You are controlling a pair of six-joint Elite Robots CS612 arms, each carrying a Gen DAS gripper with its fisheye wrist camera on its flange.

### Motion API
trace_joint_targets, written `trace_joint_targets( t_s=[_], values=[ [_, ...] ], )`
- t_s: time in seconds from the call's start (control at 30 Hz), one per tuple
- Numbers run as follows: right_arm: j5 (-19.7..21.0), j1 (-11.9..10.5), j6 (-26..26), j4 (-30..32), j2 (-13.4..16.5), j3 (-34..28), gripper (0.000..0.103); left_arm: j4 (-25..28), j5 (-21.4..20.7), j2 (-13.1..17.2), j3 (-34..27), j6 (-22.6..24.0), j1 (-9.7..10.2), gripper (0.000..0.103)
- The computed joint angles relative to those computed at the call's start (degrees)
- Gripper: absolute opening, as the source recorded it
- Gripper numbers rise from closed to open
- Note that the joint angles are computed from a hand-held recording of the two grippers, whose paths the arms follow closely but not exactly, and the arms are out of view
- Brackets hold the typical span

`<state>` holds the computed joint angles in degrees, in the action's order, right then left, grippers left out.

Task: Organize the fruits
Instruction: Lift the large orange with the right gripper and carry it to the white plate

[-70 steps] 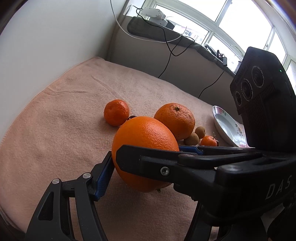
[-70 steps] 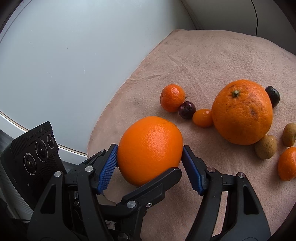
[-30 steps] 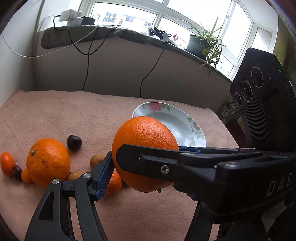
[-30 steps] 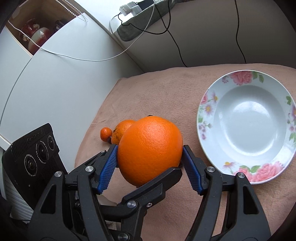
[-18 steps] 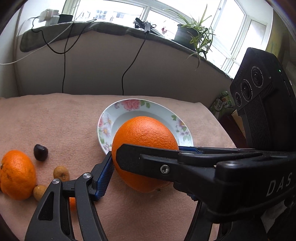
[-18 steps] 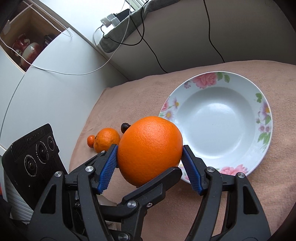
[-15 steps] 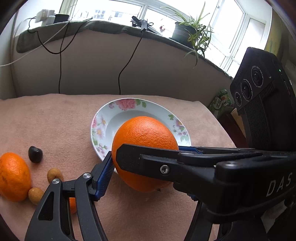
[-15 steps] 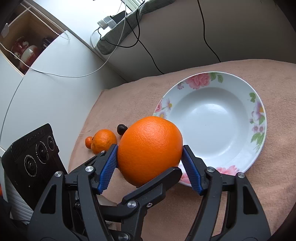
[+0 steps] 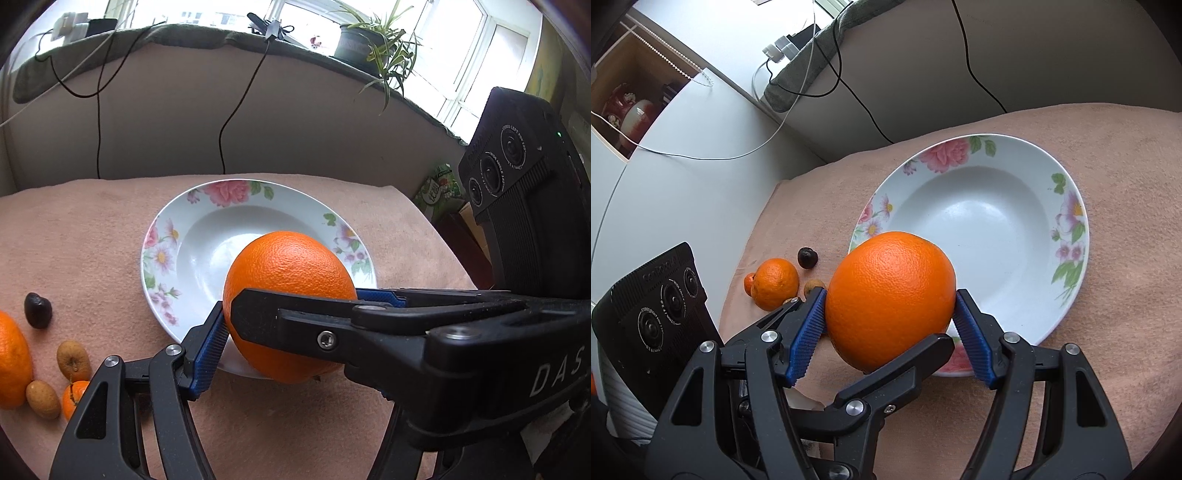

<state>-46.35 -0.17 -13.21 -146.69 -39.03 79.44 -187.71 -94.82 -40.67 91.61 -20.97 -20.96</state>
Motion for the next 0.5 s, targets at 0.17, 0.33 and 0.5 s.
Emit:
trace_joint_targets(
  t_s=[0.17, 0.33, 0.5],
  values=[
    [0.0, -0.1, 0.0, 0.2, 0.2, -0.2, 0.072, 0.5, -0.2, 0.2, -0.4, 0.1, -0.06, 0.066],
    [-0.6, 0.0, -0.3, 0.3, 0.3, -0.4, 0.072, 0.9, -0.6, 0.3, -0.7, 0.3, 0.02, 0.066],
    [-3.2, 0.4, 0.2, -3.4, -0.1, 0.3, 0.074, 2.1, 0.1, 0.2, -0.7, 1.6, -0.18, 0.067]
  ],
)
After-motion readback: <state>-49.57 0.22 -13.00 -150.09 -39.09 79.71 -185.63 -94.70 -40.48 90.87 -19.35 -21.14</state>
